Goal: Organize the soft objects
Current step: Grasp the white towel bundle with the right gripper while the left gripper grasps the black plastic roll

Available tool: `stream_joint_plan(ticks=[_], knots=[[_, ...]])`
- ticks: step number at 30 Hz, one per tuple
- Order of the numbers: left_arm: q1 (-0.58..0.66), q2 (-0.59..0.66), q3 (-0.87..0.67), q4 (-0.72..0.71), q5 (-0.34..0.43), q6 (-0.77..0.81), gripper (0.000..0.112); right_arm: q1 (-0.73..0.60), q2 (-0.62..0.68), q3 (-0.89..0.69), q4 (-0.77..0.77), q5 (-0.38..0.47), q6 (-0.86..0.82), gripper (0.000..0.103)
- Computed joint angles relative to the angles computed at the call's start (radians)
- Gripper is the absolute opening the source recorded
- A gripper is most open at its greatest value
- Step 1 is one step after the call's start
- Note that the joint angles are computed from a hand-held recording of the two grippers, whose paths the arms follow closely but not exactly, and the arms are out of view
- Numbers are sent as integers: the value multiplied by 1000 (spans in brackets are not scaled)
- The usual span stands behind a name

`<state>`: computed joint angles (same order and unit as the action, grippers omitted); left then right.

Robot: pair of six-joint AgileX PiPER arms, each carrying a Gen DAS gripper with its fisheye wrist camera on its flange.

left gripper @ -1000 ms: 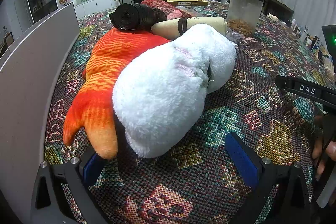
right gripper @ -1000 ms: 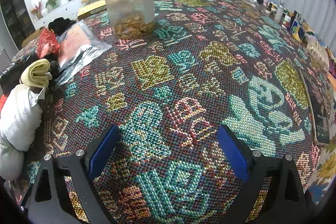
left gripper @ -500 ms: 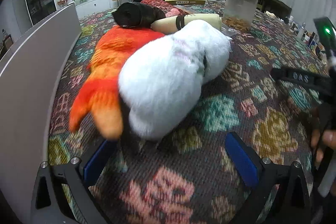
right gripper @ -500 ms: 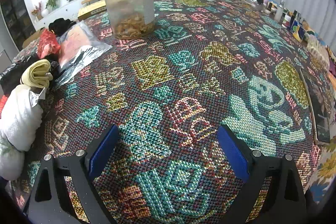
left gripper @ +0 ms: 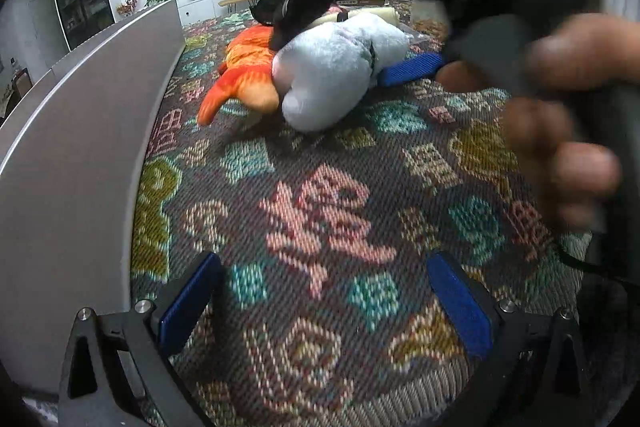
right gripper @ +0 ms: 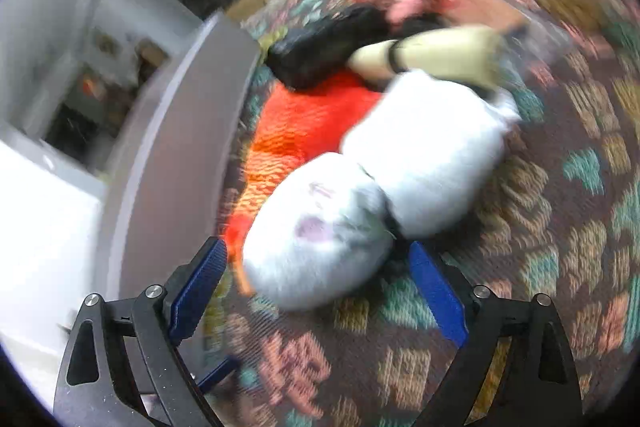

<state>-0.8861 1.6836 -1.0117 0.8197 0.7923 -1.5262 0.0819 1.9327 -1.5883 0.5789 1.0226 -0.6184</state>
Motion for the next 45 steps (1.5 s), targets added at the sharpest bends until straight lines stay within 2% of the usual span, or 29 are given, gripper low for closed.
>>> stream_joint_plan(ticks=[1, 2, 3, 5, 9, 10, 13, 14, 16, 18, 20, 21, 23, 24, 26, 29, 31, 32, 33, 34, 36, 39, 41, 43, 44, 45], knots=[[-4, -4, 5, -2, 0, -4, 103, 9, 2, 5, -24, -12, 1, 53], [-10, -10, 11, -3, 1, -11, 103, -6, 13, 8, -9, 16, -16, 46], [-15, -15, 15, -4, 3, -15, 103, -36, 19, -9, 14, 65, -42, 43], [-24, -25, 26, -2, 6, -28, 103, -86, -20, 12, -6, 73, -95, 40], [-22, -38, 31, -6, -8, -46, 103, -238, -48, -50, -48, 129, -207, 40], [-18, -36, 25, -7, -18, -46, 103, -263, -42, -87, -72, 118, -222, 40], [10, -13, -22, -11, -44, -21, 103, -283, 21, -248, -178, 15, -266, 43], [24, 8, -62, -15, -39, 6, 103, -279, 53, -302, -215, -31, -276, 54], [47, 39, -131, -7, -17, 48, 103, -283, 137, -435, -274, -75, -220, 67], [84, 95, -223, 8, 13, 108, 103, -310, 243, -635, -291, 22, -83, 68], [133, 155, -308, -29, 25, 191, 103, -387, 304, -757, -158, 145, -6, 69], [158, 175, -326, -52, 14, 219, 103, -428, 310, -758, -80, 177, -1, 70], [208, 205, -348, -121, -18, 275, 103, -466, 284, -694, -43, 165, -10, 70], [219, 215, -341, -129, -38, 270, 103, -471, 266, -652, -59, 141, -21, 70], [200, 233, -342, -80, -5, 224, 103, -474, 208, -515, -99, 62, -37, 71], [198, 242, -355, -89, 7, 244, 103, -465, 164, -386, -202, 9, -45, 73], [200, 247, -359, -88, 2, 241, 103, -409, 148, -285, -317, -89, -11, 73], [199, 246, -356, -87, 0, 238, 103, -396, 133, -225, -337, -146, -4, 78], [202, 251, -365, -91, 0, 243, 103, -397, 85, -138, -318, -243, -11, 80], [203, 251, -365, -92, -1, 243, 103, -397, 66, -86, -314, -300, -7, 83], [203, 253, -369, -99, 3, 252, 103, -414, 48, -31, -250, -358, -30, 85], [227, 270, -455, -228, 68, 407, 102, -434, 53, -30, -200, -352, -63, 86], [251, 255, -519, -287, 84, 497, 98, -447, 50, -32, -180, -340, -80, 86], [275, 256, -636, -287, 143, 581, 98, -499, 52, -64, -51, -245, -161, 86], [289, 285, -736, -279, 206, 637, 98, -537, 51, -90, 40, -178, -204, 86], [316, 322, -836, -280, 247, 712, 98, -561, 43, -116, 90, -152, -217, 86]])
